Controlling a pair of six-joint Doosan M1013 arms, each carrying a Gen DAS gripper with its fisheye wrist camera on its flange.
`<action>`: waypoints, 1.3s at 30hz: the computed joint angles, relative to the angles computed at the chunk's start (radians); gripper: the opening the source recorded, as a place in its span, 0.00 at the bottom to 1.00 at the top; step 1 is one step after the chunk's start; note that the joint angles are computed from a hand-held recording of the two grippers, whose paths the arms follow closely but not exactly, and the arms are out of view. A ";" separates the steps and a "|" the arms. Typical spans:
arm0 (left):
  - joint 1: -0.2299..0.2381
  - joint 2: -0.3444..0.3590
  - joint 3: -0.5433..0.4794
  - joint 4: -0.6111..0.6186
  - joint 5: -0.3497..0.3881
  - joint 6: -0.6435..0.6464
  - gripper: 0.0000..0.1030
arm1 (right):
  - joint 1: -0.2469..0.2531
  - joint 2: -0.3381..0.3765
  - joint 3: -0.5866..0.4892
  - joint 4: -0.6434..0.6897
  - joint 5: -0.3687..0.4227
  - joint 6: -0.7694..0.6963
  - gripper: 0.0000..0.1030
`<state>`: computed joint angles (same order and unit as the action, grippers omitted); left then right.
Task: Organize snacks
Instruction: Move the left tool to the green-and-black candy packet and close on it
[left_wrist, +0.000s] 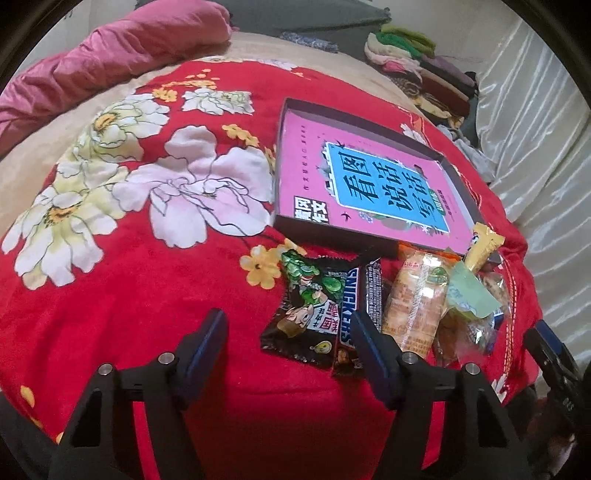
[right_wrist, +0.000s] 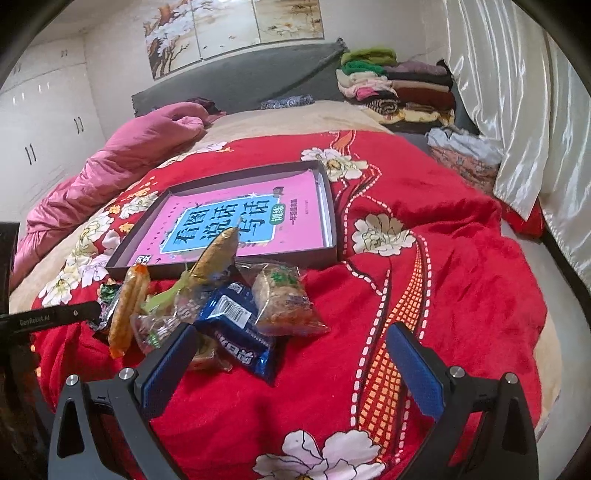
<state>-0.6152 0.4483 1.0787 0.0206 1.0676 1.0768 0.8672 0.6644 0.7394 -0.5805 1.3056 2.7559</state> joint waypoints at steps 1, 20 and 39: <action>0.000 0.001 -0.001 -0.002 -0.001 0.003 0.67 | -0.004 -0.001 0.003 0.006 -0.006 0.006 1.00; -0.002 0.035 -0.026 0.006 0.010 0.042 0.58 | -0.076 0.027 0.001 0.179 -0.098 -0.140 0.57; -0.010 0.046 -0.023 0.038 -0.009 0.054 0.43 | -0.067 0.007 0.043 0.146 -0.150 -0.155 0.43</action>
<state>-0.6254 0.4944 1.0556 0.0585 1.0583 1.1308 0.8001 0.6715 0.7820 -0.4346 1.1552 2.6012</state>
